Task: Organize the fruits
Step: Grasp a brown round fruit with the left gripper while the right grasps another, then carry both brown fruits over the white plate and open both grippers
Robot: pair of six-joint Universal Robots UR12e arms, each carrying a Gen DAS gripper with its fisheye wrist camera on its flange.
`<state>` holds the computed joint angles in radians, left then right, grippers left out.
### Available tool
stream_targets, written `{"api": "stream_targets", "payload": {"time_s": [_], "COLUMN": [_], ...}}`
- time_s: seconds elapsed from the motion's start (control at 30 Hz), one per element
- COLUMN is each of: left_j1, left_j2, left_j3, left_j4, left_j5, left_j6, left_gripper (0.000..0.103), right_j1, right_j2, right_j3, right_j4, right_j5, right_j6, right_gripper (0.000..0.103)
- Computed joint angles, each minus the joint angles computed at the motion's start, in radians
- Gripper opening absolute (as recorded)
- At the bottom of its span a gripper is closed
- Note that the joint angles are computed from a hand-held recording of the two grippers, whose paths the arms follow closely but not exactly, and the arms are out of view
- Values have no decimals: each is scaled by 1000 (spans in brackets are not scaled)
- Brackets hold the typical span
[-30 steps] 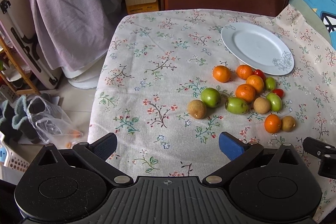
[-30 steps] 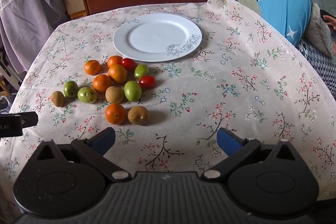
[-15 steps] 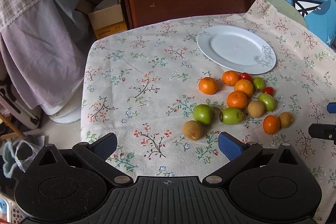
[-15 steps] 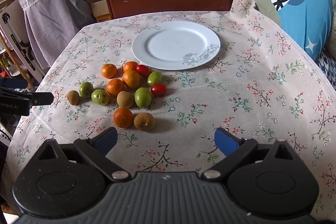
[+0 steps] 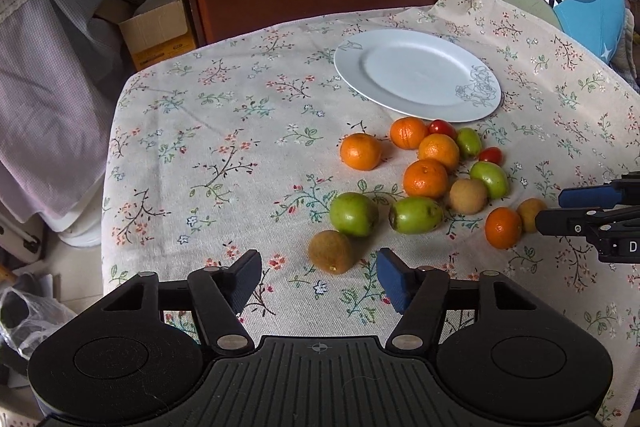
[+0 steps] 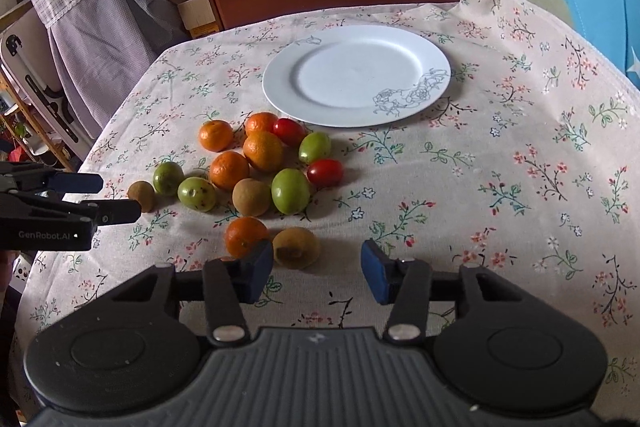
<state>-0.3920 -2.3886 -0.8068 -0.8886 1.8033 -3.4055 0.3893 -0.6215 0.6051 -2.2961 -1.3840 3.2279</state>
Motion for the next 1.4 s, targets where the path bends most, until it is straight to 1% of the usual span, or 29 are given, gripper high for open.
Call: {"api": "stream_targets", "payload": {"time_s": [0.03,0.13,0.2,0.23,0.3,0.33,0.37,0.43,0.47,0.6,0.73,0.83,0.9,0.93,1.03,1.2,1.3,1.4], "left_j1": [-1,2,3,4,5,5,6,5,5,5,5,3,3,4,4,-1,-3,-5], "left_j2": [-4,-14,-18,-20,-25,-25,-26,-29,-30,-34,-41,-44,-41,-40,-37,-26,-21,-33], "left_j3": [6,22,27,31,37,38,39,43,43,48,58,60,53,51,46,33,27,51], "left_j4": [-6,-22,-23,-27,-34,-37,-42,-47,-46,-45,-47,-42,-30,-25,-18,16,54,72], "left_j5": [1,-22,-38,-44,-49,-51,-52,-52,-52,-44,-28,-19,-26,-30,-34,-8,5,5], "left_j6": [5,6,8,8,0,-1,-3,-3,-2,-4,-33,-14,-13,-12,-21,-23,-24,-13], "left_gripper": [52,48,43,40,37,33,30,28,27,27,29,28,27,25,25,25,25,25], "right_j1": [0,-1,0,-1,-2,-3,-3,-4,-3,-3,-4,-4,-5,-5,-4,-3,-5,-8], "right_j2": [0,4,7,9,12,13,13,17,19,25,25,25,27,27,25,23,20,26], "right_j3": [1,-4,-7,-9,-15,-15,-14,-17,-19,-27,-30,-27,-31,-32,-30,-30,-25,-40], "right_j4": [-5,-5,-6,-3,5,3,0,-5,-8,-14,-7,-10,-7,-5,-3,-9,-41,-53], "right_j5": [7,20,22,30,46,49,52,69,67,68,71,74,77,77,76,67,58,57], "right_j6": [1,-4,-7,-5,1,3,3,3,4,16,18,32,40,40,35,31,61,95], "right_gripper": [44,41,40,39,36,36,34,28,27,27,27,27,27,27,27,27,27,27]}}
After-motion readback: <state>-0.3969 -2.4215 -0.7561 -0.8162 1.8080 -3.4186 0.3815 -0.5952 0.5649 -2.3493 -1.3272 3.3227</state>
